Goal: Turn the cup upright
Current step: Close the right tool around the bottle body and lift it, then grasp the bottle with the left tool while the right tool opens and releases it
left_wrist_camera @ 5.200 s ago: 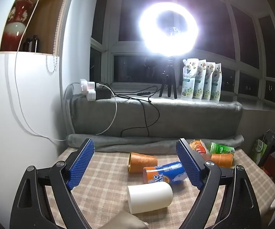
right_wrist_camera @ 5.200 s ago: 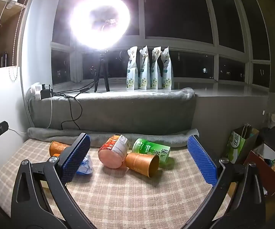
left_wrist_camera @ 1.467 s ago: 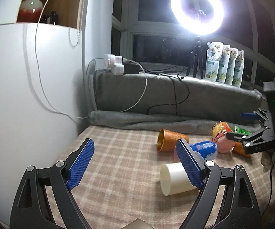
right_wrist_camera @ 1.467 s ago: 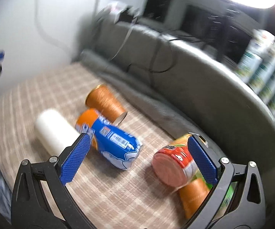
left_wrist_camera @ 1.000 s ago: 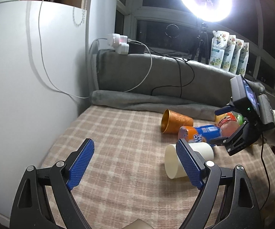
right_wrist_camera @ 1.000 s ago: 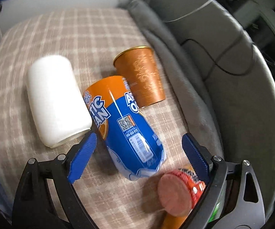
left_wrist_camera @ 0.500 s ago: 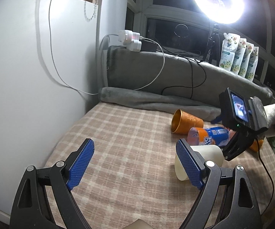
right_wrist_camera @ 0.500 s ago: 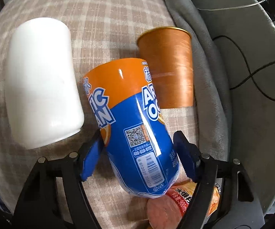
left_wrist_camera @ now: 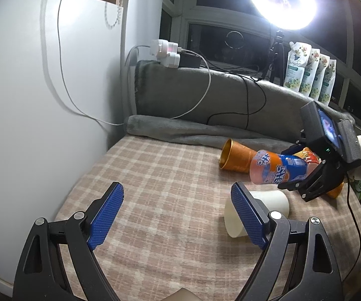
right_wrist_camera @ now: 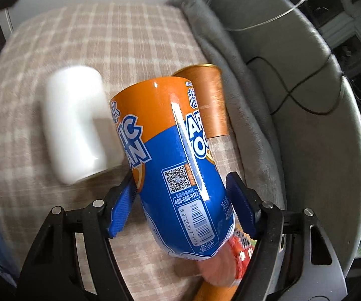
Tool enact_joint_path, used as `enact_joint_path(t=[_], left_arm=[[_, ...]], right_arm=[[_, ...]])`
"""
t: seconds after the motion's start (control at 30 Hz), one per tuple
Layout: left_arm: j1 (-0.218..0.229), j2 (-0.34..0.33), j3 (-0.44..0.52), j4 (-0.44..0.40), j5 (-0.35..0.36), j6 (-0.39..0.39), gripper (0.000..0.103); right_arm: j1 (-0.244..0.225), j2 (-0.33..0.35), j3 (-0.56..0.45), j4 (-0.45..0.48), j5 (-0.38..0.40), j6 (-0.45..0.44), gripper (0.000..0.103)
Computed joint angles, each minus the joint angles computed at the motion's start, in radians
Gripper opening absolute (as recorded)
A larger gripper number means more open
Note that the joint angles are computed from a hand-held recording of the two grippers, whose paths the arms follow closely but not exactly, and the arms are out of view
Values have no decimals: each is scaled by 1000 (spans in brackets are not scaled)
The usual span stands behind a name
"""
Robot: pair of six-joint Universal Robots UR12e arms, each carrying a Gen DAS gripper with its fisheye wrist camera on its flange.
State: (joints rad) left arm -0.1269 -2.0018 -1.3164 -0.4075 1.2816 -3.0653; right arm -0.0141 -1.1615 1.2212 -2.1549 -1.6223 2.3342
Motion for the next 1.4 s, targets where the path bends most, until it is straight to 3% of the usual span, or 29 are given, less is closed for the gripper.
enact_joint_path(t=[0.2, 0.5, 0.93, 1.13, 1.4], left_arm=[[-3, 7, -7, 13, -21, 12, 88], [-11, 24, -30, 20, -59, 45, 88], [-37, 34, -38, -15, -133, 115, 88], [-50, 34, -26, -84, -180, 138, 88], [-70, 26, -5, -152, -212, 150, 88]], right_arm=[[-23, -64, 59, -34, 72, 119, 74], [-65, -168, 189, -50, 223, 396, 74], [-181, -248, 403, -90, 563, 1021, 74], [-211, -255, 458, -141, 654, 1168, 75], [-223, -245, 482, -188, 700, 1269, 75]])
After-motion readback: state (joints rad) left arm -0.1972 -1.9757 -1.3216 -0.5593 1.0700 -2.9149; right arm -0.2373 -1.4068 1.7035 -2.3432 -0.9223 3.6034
